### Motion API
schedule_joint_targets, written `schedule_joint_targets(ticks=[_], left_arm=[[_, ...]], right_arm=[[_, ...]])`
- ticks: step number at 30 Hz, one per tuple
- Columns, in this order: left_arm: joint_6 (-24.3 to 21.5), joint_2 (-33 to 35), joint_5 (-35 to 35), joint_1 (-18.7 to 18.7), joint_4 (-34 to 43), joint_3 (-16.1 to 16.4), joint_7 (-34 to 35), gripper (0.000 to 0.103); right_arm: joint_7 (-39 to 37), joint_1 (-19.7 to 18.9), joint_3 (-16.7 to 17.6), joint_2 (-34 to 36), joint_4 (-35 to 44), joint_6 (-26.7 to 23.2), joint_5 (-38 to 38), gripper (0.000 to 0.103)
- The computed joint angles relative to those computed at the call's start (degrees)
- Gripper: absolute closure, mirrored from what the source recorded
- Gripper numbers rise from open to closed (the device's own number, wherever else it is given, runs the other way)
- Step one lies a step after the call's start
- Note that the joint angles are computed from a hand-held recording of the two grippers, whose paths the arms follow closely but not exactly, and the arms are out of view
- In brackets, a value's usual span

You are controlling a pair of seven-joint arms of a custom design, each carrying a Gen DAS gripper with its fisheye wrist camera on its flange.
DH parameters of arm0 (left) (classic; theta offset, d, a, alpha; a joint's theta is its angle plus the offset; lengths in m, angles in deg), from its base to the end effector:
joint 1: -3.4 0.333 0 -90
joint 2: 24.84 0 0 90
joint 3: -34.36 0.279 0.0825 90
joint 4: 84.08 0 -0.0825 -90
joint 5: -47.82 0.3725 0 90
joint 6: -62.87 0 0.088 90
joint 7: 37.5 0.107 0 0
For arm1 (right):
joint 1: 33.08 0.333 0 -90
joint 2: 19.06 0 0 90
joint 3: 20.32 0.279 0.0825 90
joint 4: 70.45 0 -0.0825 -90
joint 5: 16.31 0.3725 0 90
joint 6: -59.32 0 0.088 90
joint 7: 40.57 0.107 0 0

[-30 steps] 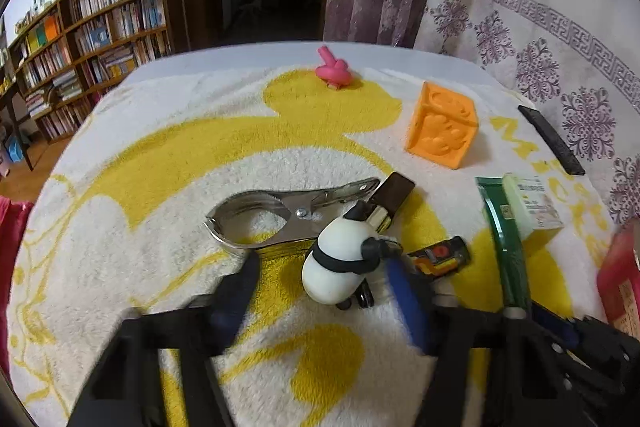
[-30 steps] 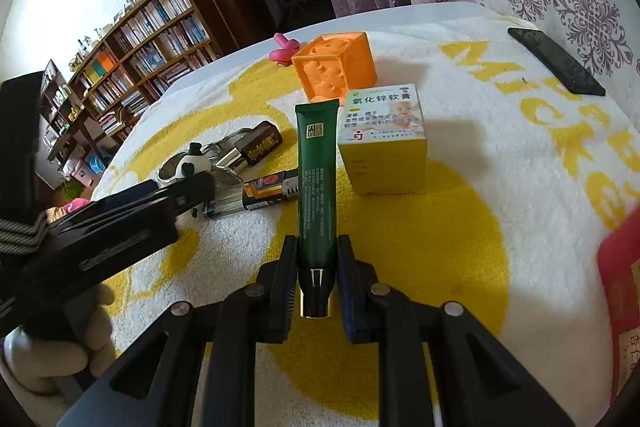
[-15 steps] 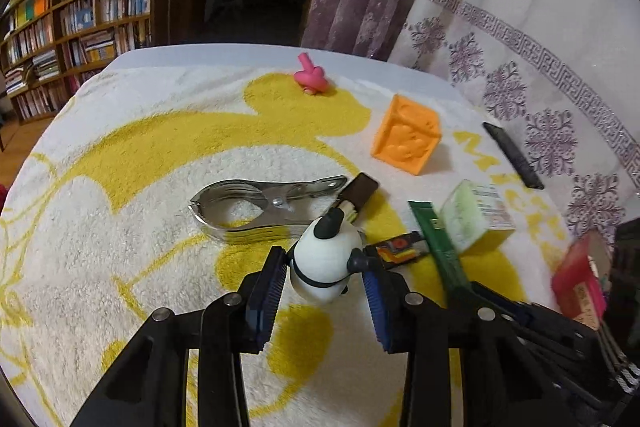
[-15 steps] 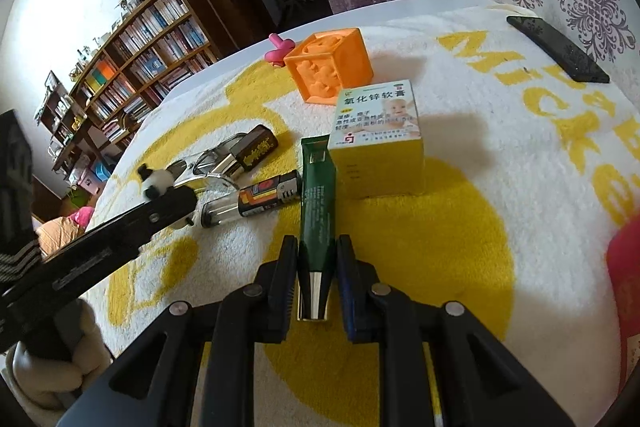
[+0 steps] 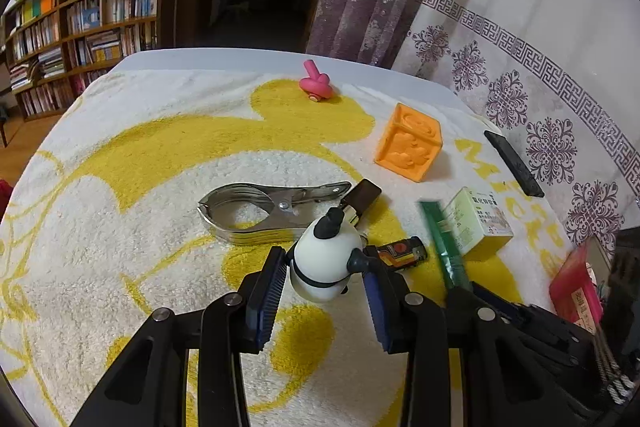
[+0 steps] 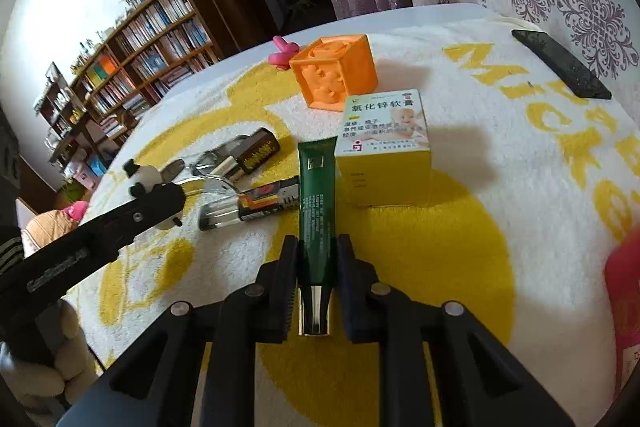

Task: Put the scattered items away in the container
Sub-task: 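Grasp the white panda keychain with the left gripper while the right holds the tube, then carry the panda and green tube over the tin with both grippers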

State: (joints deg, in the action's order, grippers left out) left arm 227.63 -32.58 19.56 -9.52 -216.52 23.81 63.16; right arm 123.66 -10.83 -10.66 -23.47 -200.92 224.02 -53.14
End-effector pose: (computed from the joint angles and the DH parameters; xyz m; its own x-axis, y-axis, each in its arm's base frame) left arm 0.4961 -0.1881 0.4449 -0.2547 -0.9322 0.2572 -0.7859 0.0446 -0.6168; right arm 0.4395 0.3148 0.4261 -0.0536 -0.9496 -0.3088 -0.7628 0.2386 -0.6011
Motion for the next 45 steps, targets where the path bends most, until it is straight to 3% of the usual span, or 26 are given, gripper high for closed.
schedule_joint_targets(ticks=[4,12,25,36,45], left_arm=[[0.7,0.0,1.4,0.4,-0.3,-0.2,-1.2,0.063],[2.5,-2.0,-1.6,-1.4,-1.6,0.5,2.0,0.063],[4.8,-5.7,-4.4,-4.0,-3.9,1.0,5.9,0.063],[2.8,-12.0,-11.9,-10.7,-7.4,2.9,12.4,0.063],[1.0,-12.9,-12.8,-13.9,-6.0,1.0,14.0,0.063]], right_arm=[[7.0,-1.2,1.1,-1.4,-0.2,0.8,-9.3,0.083],[17.6,-2.2,4.1,-8.4,-4.1,-3.1,-15.7,0.082],[19.3,-1.1,9.2,-24.2,-11.5,-15.5,-12.0,0.082],[19.0,-0.6,11.6,-37.1,-19.1,-23.6,-6.0,0.082],[18.4,1.7,14.4,-46.6,-22.8,-36.0,-4.3,0.082]])
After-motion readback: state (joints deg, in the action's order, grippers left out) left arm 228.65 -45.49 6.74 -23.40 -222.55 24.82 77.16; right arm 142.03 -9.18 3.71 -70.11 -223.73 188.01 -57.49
